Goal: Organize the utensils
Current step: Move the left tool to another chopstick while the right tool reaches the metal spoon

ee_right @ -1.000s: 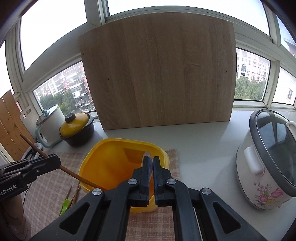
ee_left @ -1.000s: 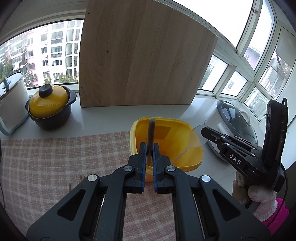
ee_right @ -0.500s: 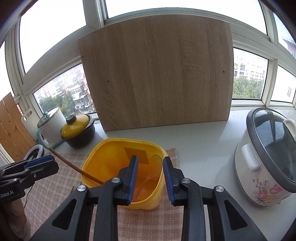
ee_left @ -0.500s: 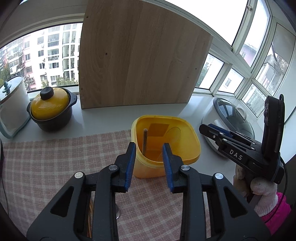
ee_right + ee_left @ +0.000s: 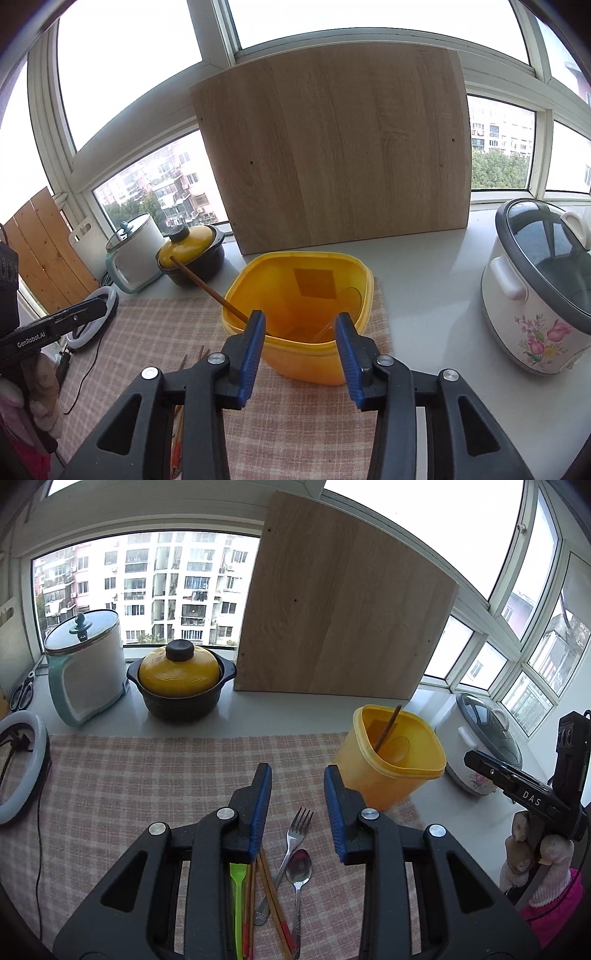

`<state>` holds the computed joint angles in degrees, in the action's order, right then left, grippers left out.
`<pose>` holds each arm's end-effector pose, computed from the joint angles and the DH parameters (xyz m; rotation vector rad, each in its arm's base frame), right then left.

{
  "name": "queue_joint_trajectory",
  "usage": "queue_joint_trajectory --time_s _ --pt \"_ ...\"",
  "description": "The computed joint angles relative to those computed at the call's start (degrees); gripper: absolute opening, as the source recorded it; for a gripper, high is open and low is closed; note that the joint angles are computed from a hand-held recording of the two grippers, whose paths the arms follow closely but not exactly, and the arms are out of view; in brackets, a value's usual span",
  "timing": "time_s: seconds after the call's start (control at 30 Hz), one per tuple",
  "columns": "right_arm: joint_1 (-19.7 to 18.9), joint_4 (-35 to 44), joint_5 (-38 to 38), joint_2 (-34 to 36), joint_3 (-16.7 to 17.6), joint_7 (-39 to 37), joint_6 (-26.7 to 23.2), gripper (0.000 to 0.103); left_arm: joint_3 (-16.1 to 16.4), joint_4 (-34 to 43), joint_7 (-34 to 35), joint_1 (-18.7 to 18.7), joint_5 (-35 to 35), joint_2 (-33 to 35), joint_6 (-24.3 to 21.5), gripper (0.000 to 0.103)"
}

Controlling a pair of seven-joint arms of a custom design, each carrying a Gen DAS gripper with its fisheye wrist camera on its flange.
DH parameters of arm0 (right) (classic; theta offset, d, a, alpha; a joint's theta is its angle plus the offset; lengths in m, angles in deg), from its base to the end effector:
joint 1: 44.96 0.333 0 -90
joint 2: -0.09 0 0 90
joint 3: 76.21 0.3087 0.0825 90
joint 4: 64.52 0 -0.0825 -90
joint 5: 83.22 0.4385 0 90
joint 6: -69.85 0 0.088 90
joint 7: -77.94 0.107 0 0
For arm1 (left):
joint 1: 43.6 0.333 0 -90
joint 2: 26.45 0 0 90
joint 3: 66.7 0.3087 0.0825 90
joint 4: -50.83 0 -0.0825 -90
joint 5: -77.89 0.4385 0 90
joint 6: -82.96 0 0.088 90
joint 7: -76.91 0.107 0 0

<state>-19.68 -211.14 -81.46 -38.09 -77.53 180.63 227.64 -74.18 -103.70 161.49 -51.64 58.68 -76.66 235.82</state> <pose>0.4164 0.1825 0.5632 -1.7744 1.4928 -0.4354 0.3870 -0.1013 0.5571 -1.8760 1.7745 -1.0810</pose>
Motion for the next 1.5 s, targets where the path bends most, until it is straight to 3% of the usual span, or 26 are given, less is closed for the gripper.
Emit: queue_joint_trajectory --time_s 0.27,0.47,0.57,0.7,1.07,1.13,1.33,1.5 --pt "7.9 -2.6 5.6 0.8 -2.1 -4.5 -0.1 0.041 1.9 -7.5 0.0 3.5 1.1 -7.8 -5.9 0.029" --pt "9.4 -2.5 6.8 4.7 -0.4 -7.1 0.1 0.041 2.6 -11.7 0.2 3.6 0.2 -10.8 -9.1 0.029" --pt "11.4 -1.9 9.2 6.8 -1.7 -10.0 -0.9 0.041 3.3 -12.9 1.0 3.0 -0.6 -11.1 -10.4 0.029" --pt "11.8 -1.6 11.4 9.2 -1.3 -12.3 -1.6 0.041 3.9 -13.7 1.7 1.3 -2.7 -9.2 -10.8 0.029" --pt "11.1 -0.1 17.0 13.9 0.1 -16.5 -2.9 0.041 1.5 -12.6 3.9 -0.8 -2.6 -3.3 -9.0 0.026" --pt "10.9 0.7 17.7 15.1 0.4 -17.2 -3.2 0.041 0.9 -11.9 4.0 -0.6 -1.9 -1.5 -8.5 0.02" --pt "9.8 2.4 18.7 17.7 2.1 -17.8 -3.2 0.041 2.4 -10.5 5.2 -0.6 -2.7 2.6 -7.8 0.02" --pt "8.9 3.0 18.9 18.6 2.8 -18.0 -3.8 0.041 1.7 -10.4 6.1 -0.6 -2.5 3.0 -7.9 0.02"
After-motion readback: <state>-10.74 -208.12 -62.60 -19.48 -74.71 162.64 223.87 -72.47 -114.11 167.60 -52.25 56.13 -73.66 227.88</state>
